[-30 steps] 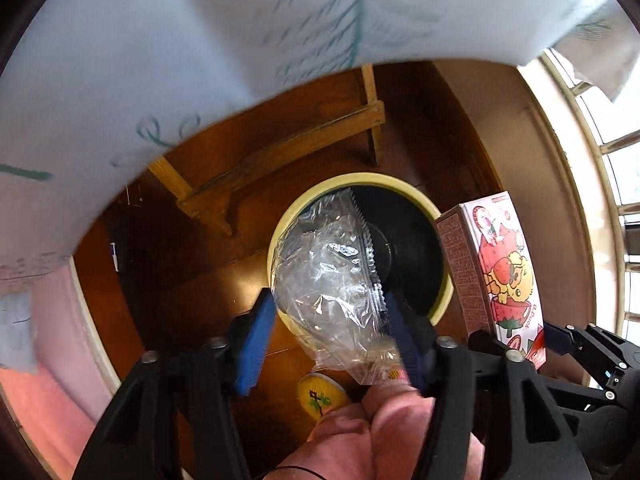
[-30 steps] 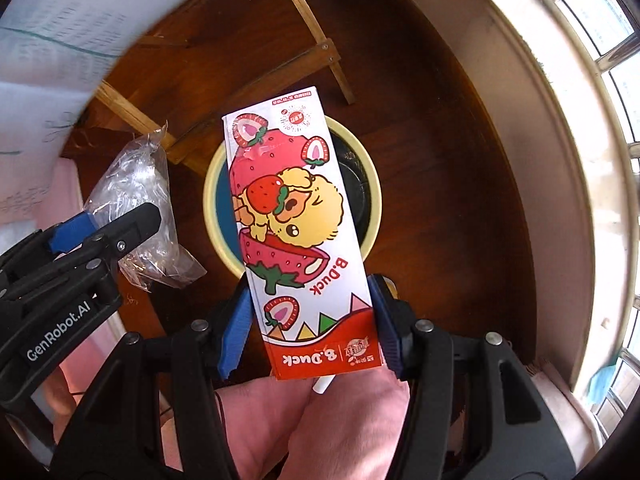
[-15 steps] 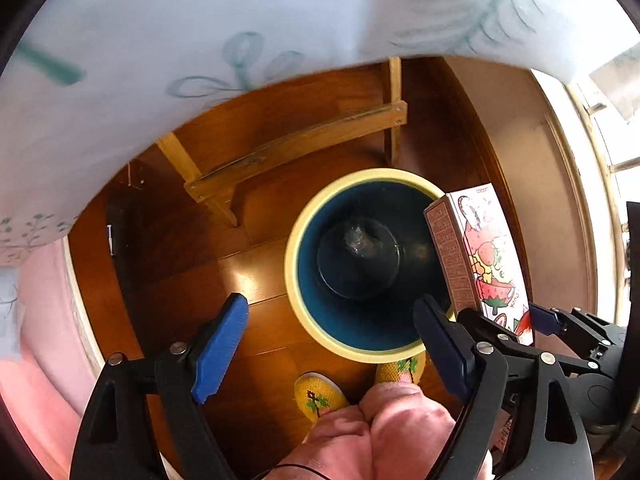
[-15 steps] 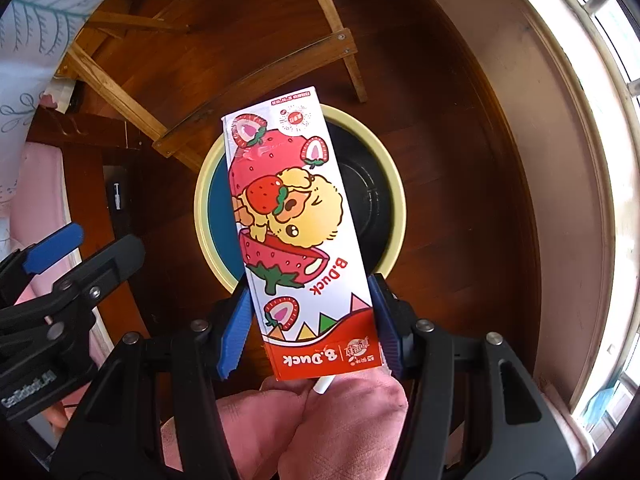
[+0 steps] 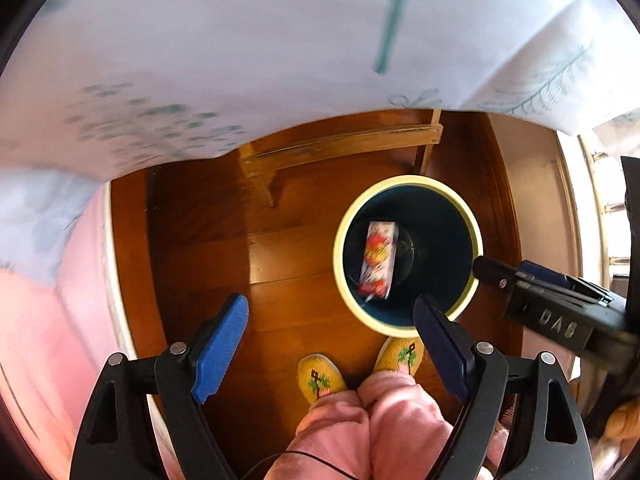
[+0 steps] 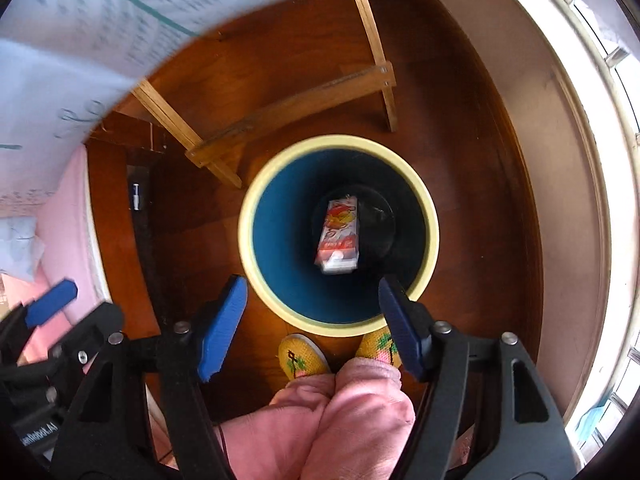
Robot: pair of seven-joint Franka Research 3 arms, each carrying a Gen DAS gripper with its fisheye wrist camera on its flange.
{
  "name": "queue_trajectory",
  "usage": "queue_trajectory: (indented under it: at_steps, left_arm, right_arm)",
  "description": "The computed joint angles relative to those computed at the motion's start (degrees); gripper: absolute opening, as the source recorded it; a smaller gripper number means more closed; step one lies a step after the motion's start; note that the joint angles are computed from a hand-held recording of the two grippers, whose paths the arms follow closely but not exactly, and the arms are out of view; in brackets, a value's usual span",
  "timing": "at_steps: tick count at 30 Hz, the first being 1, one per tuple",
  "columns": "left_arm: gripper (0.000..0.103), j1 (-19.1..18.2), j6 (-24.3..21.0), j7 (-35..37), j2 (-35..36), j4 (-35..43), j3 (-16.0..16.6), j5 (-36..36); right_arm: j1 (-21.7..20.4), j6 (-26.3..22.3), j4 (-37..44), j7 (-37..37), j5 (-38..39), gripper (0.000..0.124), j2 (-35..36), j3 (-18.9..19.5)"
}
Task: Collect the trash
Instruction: 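Carry the carton and plastic bag over the bin and open both grippers, then raise both tools back toward the table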
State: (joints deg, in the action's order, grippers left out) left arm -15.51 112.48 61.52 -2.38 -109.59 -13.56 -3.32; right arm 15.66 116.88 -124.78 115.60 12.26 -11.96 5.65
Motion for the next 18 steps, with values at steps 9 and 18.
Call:
queue_trajectory:
  at_steps: [9, 18]
  left_arm:
    - [0.086, 1.55, -9.60, 0.85, -7.80, 7.12, 2.16, -1.64]
    - [0.086, 2.99, -18.35, 1.94, -5.44, 27.67, 2.53, -0.32]
  right_arm:
    - [0.18, -14.26, 14.07, 3.29, -3.47, 0.066, -2.79, 1.07]
    - [0.70, -25.85, 37.14, 6.48, -7.32, 0.066, -0.31, 2.70]
